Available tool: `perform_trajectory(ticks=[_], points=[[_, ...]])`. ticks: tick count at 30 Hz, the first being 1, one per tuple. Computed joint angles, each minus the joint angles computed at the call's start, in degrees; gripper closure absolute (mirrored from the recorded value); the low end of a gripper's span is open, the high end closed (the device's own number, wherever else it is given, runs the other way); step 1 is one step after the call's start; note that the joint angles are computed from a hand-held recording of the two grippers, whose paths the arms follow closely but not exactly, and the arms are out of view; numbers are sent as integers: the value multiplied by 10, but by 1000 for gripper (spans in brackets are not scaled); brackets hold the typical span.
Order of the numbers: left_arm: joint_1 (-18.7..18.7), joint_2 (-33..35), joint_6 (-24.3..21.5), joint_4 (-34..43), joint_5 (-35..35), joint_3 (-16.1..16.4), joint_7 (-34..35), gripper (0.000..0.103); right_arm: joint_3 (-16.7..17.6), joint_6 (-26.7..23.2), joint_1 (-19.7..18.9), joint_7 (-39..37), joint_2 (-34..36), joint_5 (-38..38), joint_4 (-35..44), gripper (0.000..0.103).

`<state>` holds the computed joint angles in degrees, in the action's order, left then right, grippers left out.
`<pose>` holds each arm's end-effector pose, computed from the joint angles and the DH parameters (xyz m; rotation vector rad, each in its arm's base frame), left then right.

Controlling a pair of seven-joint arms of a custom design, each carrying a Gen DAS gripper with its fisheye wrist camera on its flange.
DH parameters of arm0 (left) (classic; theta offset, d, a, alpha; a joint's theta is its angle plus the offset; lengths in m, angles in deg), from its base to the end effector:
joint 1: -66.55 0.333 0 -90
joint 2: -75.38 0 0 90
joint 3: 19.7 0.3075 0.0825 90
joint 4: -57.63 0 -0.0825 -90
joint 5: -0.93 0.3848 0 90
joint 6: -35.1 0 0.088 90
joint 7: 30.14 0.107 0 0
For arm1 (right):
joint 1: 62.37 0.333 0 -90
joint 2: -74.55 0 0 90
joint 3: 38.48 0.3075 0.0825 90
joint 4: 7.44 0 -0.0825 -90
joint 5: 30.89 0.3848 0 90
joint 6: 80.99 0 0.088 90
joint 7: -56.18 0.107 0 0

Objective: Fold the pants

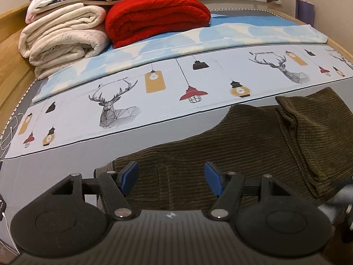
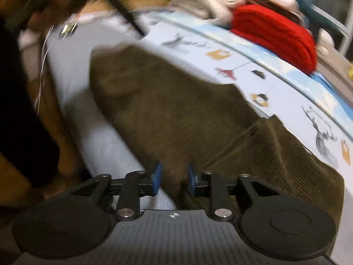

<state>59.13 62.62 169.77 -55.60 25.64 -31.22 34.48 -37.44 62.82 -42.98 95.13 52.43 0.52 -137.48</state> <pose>0.5098 -0.1794 0.6222 -1.6550 1.8463 -0.4729 0.4564 0.1667 0.5728 -2.2938 0.7922 -0.3946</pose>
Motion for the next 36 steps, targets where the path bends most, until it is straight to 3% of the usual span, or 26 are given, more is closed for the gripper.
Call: perform_trajectory(ticks=[3, 7, 10, 12, 13, 15, 17, 19, 21, 25, 29, 36], points=[[2, -3, -2, -3, 1, 2, 1, 32, 18, 38, -32, 80, 18, -37, 8, 67], [3, -7, -3, -7, -1, 3, 2, 32, 25, 15, -48, 118, 68, -110, 41, 60], [3, -7, -4, -7, -3, 3, 6, 32, 27, 26, -43, 121, 87, -127, 43, 60], [3, -6, -4, -5, -2, 2, 7, 32, 16, 22, -37, 104, 91, -112, 50, 71], [3, -5, -2, -6, -2, 2, 8, 32, 8, 10, -34, 96, 93, -92, 59, 91], [3, -6, -1, -7, 0, 2, 9, 32, 10, 35, -26, 91, 87, -66, 55, 92], [4, -6, -2, -8, 2, 2, 9, 32, -12, 58, -5, 23, 67, 9, 48, 92], [4, -6, -1, -8, 4, 2, 9, 32, -34, 26, 6, -26, 48, 66, 48, 92], [4, -2, -3, -4, 6, 0, 7, 32, -23, -6, -9, -22, 48, 40, 48, 91], [0, 3, -6, 3, 8, -3, 4, 32, 5, -16, -25, -18, 56, -34, 32, 86], [-4, 6, -7, 1, 15, -4, 20, 32, 21, 34, -28, -4, 48, -73, 9, 56], [-3, 2, -9, -4, 13, 0, 24, 32, 20, 28, -19, -14, 52, -95, 1, 53]])
